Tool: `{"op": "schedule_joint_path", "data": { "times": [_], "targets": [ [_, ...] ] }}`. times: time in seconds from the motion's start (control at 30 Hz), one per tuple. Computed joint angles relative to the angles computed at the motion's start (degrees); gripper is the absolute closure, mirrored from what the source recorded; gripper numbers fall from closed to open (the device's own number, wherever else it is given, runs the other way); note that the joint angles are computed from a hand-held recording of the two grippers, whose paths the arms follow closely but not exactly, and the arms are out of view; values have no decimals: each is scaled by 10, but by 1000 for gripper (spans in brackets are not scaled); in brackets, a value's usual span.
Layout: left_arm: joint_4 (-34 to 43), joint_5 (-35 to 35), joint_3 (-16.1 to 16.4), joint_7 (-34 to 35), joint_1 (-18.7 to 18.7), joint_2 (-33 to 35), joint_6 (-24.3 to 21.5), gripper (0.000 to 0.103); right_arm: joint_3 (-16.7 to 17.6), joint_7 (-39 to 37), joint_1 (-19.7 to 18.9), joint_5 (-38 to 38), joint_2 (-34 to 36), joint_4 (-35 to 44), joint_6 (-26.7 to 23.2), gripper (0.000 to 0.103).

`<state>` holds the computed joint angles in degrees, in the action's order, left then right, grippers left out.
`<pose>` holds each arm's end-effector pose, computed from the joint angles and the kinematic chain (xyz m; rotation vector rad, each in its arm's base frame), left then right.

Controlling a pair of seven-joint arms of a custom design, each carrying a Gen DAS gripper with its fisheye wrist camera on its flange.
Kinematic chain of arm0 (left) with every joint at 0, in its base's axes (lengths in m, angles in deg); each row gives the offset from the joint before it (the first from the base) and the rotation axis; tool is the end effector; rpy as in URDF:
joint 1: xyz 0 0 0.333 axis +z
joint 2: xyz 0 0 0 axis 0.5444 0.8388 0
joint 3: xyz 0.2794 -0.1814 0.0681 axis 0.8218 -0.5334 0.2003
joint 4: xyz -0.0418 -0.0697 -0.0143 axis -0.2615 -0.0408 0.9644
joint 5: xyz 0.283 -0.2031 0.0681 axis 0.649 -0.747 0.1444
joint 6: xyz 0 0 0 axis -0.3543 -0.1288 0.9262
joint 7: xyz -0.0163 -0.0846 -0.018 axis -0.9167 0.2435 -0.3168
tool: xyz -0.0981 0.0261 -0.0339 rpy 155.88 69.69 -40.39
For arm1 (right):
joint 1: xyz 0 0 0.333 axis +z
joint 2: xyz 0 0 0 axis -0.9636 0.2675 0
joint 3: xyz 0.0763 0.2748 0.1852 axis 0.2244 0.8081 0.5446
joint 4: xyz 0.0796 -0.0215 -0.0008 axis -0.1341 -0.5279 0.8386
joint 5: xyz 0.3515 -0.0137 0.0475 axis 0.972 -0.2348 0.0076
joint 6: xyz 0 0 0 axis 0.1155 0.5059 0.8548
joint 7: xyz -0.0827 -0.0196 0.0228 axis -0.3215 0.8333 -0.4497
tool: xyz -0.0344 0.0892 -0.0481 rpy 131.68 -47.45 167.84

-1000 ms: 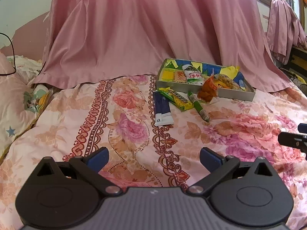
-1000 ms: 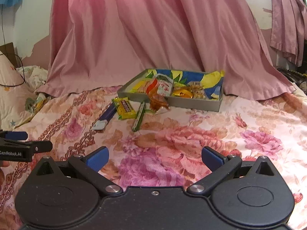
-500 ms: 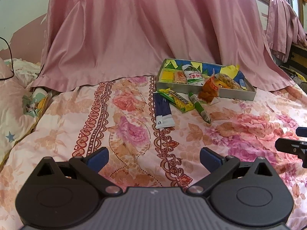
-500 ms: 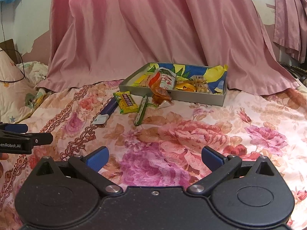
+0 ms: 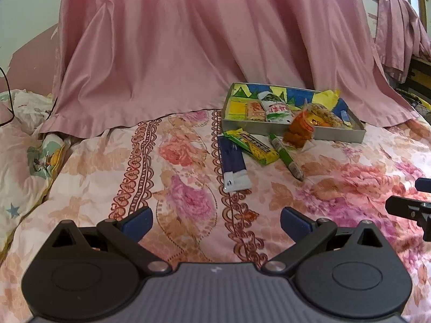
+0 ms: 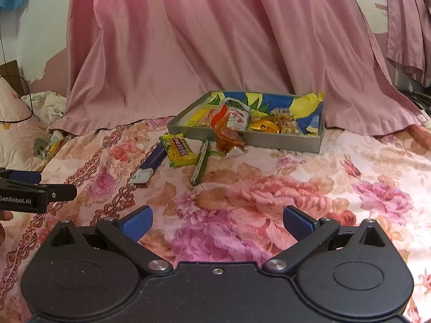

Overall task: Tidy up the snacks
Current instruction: 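Lower the right tool to the green stick snack while the left tool approaches the dark blue packet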

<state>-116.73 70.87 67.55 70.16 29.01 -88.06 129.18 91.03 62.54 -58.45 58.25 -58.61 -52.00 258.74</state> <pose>0.4367 -0.1879 0.4974 -1.6424 1.5965 -0.7928 0.4715 0.1642 0.4958 -1.6865 1.3328 -0.6634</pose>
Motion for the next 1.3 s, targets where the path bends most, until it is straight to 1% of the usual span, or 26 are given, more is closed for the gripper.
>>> {"op": "schedule_joint_path", "data": {
  "times": [0.07, 0.17, 0.3, 0.4, 0.47, 0.53, 0.6, 0.8, 0.87, 0.93, 1.07, 1.2, 1.3],
  "targets": [
    [9, -10, 2, 9, 1, 8, -2, 0, 7, -20, 0, 24, 9, 11, 4, 1],
    [21, -11, 6, 12, 4, 16, 0, 0, 14, -36, -3, 40, 27, 27, 26, 1],
    [40, -15, 12, 33, 6, 28, 4, 0, 26, -56, -7, 63, 51, 55, 43, 1],
    [53, -22, 16, 42, 8, 37, 7, 0, 33, -75, -6, 83, 68, 79, 42, 1],
    [60, -40, 20, 60, 10, 43, 9, 0, 37, -86, -5, 93, 81, 96, 40, 1],
    [63, -71, 26, 97, 12, 48, 13, 0, 39, -102, 0, 110, 96, 116, 39, 1],
    [63, -100, 33, 141, 16, 51, 20, 0, 48, -105, -5, 109, 115, 140, 34, 1],
    [78, -218, 49, 304, 28, 72, 36, 0, 64, -130, -12, 116, 179, 219, 3, 1],
    [88, -272, 52, 361, 29, 83, 39, 0, 75, -137, -21, 116, 198, 239, -6, 1],
    [103, -334, 52, 419, 27, 99, 35, 0, 70, -153, -13, 125, 216, 258, -14, 1],
    [136, -433, 49, 510, 23, 135, 33, 0, 73, -176, -14, 137, 241, 283, -22, 1],
    [166, -466, 51, 544, 12, 175, 44, 0, 102, -180, -40, 143, 257, 298, -42, 1],
    [188, -485, 52, 562, 2, 205, 49, 0, 108, -188, -46, 148, 265, 307, -47, 1]
  ]
}}
